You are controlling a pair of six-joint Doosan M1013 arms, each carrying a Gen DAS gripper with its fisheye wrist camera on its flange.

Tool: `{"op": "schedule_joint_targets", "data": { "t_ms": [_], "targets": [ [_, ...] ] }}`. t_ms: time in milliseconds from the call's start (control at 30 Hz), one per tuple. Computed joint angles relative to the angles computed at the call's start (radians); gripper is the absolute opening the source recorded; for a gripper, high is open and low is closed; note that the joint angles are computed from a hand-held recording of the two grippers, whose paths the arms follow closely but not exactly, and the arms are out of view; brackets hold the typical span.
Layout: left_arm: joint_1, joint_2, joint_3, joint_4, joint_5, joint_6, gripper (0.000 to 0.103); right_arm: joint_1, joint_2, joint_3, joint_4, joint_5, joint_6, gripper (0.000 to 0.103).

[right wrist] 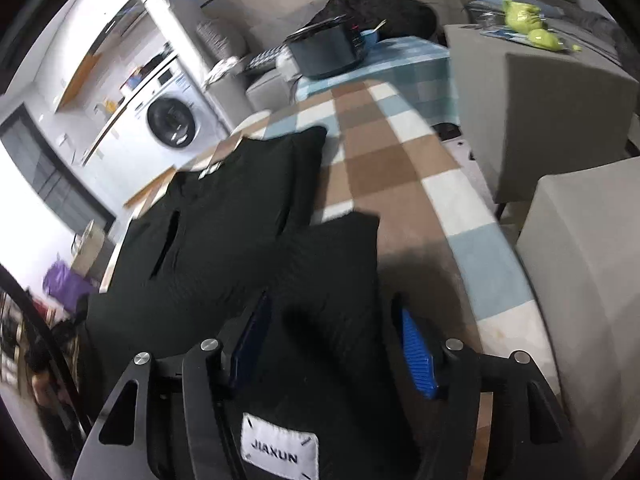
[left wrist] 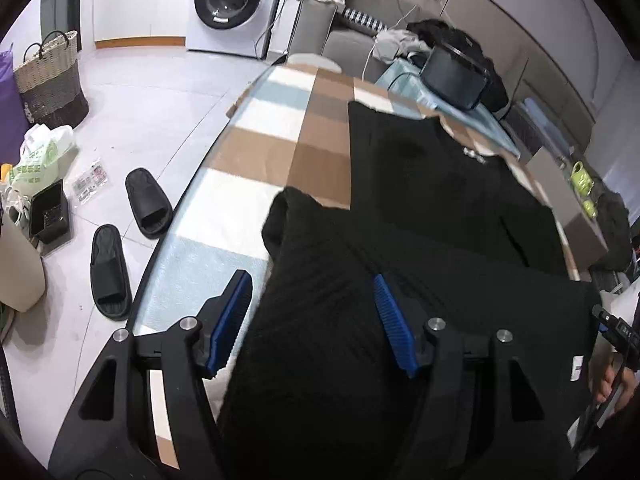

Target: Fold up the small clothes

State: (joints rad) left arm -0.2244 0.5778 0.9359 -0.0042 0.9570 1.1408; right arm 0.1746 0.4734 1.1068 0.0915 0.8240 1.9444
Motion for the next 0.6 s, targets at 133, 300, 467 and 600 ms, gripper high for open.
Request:
{"op": "schedule_joint_targets", "data": {
  "t_ms": [133,300,467,600],
  "targets": [
    [-0.011,0.022,-0.029,-0.017,0.010,0.036,0.052,0.004,0.032,-0.034,0.080,0.016,-0.103,0.061],
    [-0.032,0.042,-0.063,0.038,0.043,0.059,0.026,0.034,0.084,-0.115,-0.017,0.070,-0.082,0.029],
    [-0.038,0.025,-0.034,0.051,0.033,0.074,0.021,0.027,0.077,-0.101,0.011,0.073,-0.089,0.023],
    [-0.046,-0.010,0.022,0.066,0.014,0.082,0.021,0.029,0.065,-0.083,0.015,0.075,-0.100,0.023]
  ]
}}
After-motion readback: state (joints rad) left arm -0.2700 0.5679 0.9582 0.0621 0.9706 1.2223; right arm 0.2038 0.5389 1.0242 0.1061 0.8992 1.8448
